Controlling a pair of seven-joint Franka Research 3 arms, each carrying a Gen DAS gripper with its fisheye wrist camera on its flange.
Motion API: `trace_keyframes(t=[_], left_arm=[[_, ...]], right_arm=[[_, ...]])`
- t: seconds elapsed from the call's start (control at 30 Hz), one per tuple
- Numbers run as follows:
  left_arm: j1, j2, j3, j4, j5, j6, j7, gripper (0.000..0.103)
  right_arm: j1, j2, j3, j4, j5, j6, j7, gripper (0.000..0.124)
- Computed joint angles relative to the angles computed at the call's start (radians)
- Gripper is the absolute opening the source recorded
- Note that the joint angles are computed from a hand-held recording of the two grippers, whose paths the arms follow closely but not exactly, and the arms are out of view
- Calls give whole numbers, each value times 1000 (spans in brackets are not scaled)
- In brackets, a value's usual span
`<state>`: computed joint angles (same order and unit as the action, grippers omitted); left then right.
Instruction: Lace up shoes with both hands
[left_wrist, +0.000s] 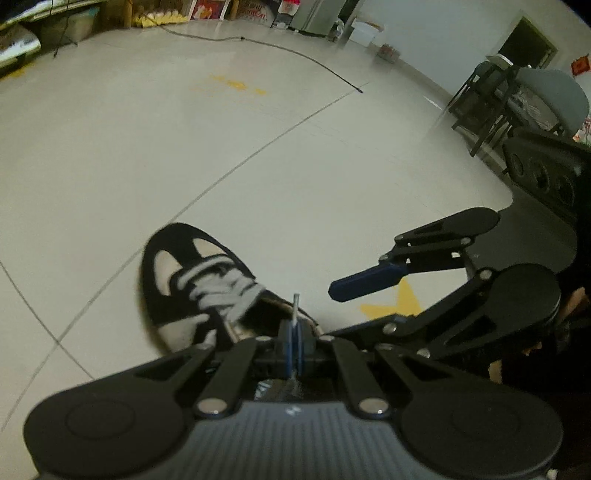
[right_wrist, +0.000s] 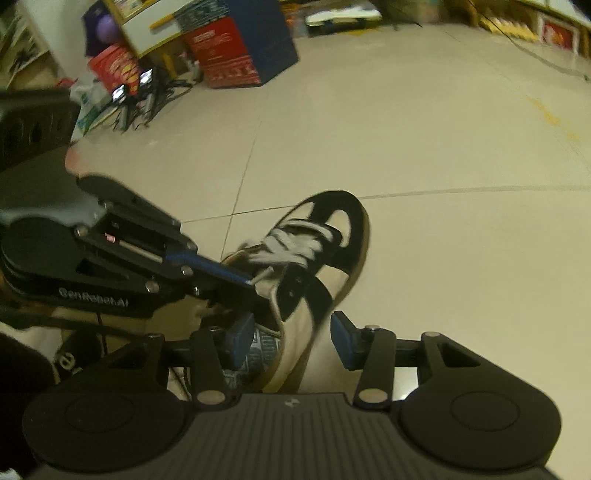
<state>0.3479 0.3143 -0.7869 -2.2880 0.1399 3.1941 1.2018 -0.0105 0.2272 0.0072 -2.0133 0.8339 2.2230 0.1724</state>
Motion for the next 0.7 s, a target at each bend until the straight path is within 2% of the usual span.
trace_keyframes(t=[0.13, 0.23, 0.4, 0.5, 0.6, 0.7], left_arm=[[21, -12, -14, -25, -2, 6, -14, 3], [-29, -40, 37, -39, -2, -9, -22, 3], [-22, -41, 27, -56, -30, 2, -15, 3], [-8, -36, 15, -63, -21, 15, -12, 3], [80, -20, -65, -79, 4, 25, -16, 3], [91, -20, -69, -83, 35, 22, -47, 3]], right_arm=[[17, -13, 12, -30, 7, 30, -39, 50], [29, -14, 15, -37, -1, 36, -41, 51], [37, -25, 17, -57, 9, 67, -91, 54], [40, -25, 16, -63, 20, 92, -101, 54], [43, -21, 17, -63, 31, 119, -92, 52], [34, -22, 21, -63, 73, 127, -129, 46]])
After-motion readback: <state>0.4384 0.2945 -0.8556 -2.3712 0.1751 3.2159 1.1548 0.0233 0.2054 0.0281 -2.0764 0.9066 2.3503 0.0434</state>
